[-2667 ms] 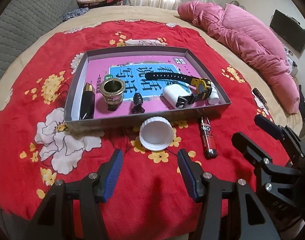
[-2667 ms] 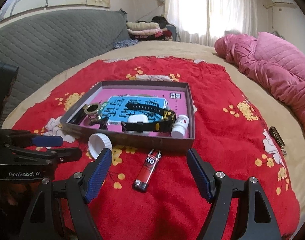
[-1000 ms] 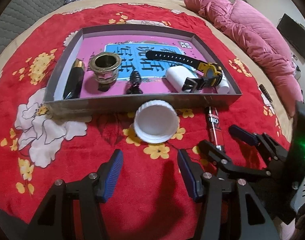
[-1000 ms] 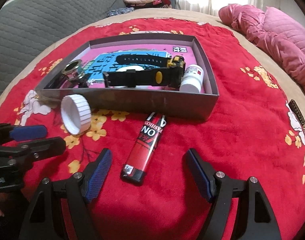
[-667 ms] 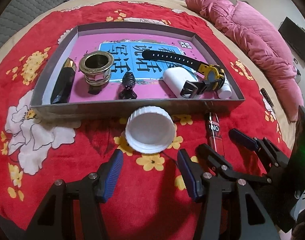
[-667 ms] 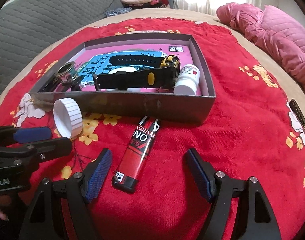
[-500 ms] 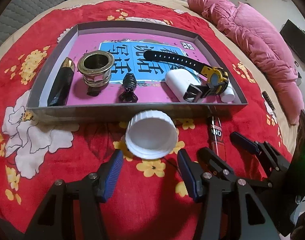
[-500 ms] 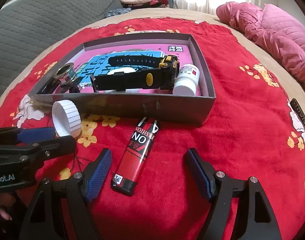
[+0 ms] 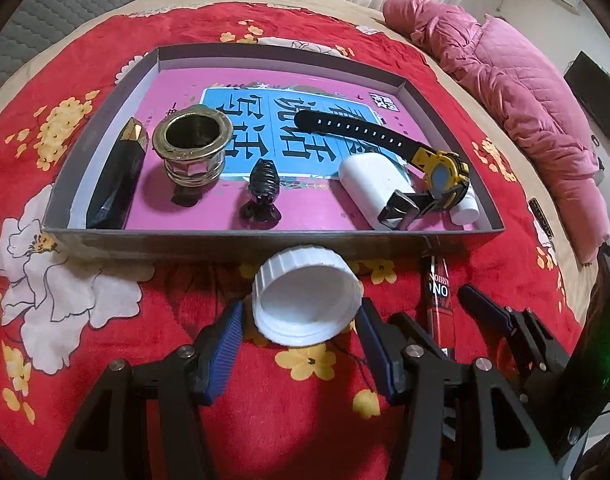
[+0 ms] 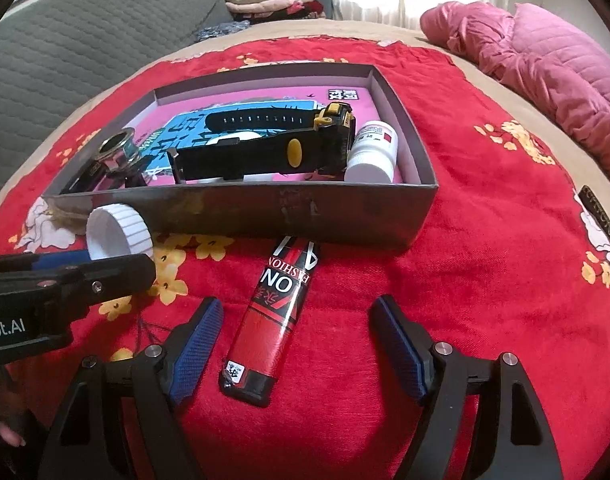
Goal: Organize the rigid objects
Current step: 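Grasp the white cap with left tool while right tool grasps the red lighter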
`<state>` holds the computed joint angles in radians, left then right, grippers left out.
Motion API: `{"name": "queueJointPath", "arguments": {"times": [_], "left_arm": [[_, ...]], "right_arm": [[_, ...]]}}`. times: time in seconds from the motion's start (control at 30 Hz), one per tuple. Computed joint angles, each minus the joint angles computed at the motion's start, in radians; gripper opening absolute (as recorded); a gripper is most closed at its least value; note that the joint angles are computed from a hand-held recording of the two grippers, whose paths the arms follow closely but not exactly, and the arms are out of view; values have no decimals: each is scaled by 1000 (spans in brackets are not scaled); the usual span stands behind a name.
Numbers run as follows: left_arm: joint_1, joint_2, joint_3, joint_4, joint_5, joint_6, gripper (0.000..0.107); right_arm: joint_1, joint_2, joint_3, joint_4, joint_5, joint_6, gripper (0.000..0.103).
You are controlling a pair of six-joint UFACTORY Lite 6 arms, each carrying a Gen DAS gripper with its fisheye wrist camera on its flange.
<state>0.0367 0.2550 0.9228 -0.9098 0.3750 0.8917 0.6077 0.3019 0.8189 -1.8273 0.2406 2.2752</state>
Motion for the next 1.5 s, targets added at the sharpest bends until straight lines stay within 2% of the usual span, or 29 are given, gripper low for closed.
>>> {"name": "queueJointPath", "arguments": {"times": [0.1, 0.23, 0.47, 0.7, 1.2, 1.5], "left_arm": [[-8, 18, 14, 2, -10, -15, 56], [-25, 39, 36, 47, -30, -80, 56], [-66, 72, 68, 192, -80, -233, 56], [-14, 82, 66, 10, -45, -48, 56], [-19, 44, 29, 109, -79, -101, 53], [17, 22, 6, 62, -60, -22, 52]], "right_arm": [[-3, 13, 18, 41, -9, -27, 83], [-10, 26, 45, 172, -22, -164, 83], [-18, 24, 49, 214, -33, -219, 83], [-14, 21, 50, 242, -30, -255, 83], [-17, 6, 35, 164, -51, -181, 80], [-19, -14, 22, 81, -76, -103, 71]]}}
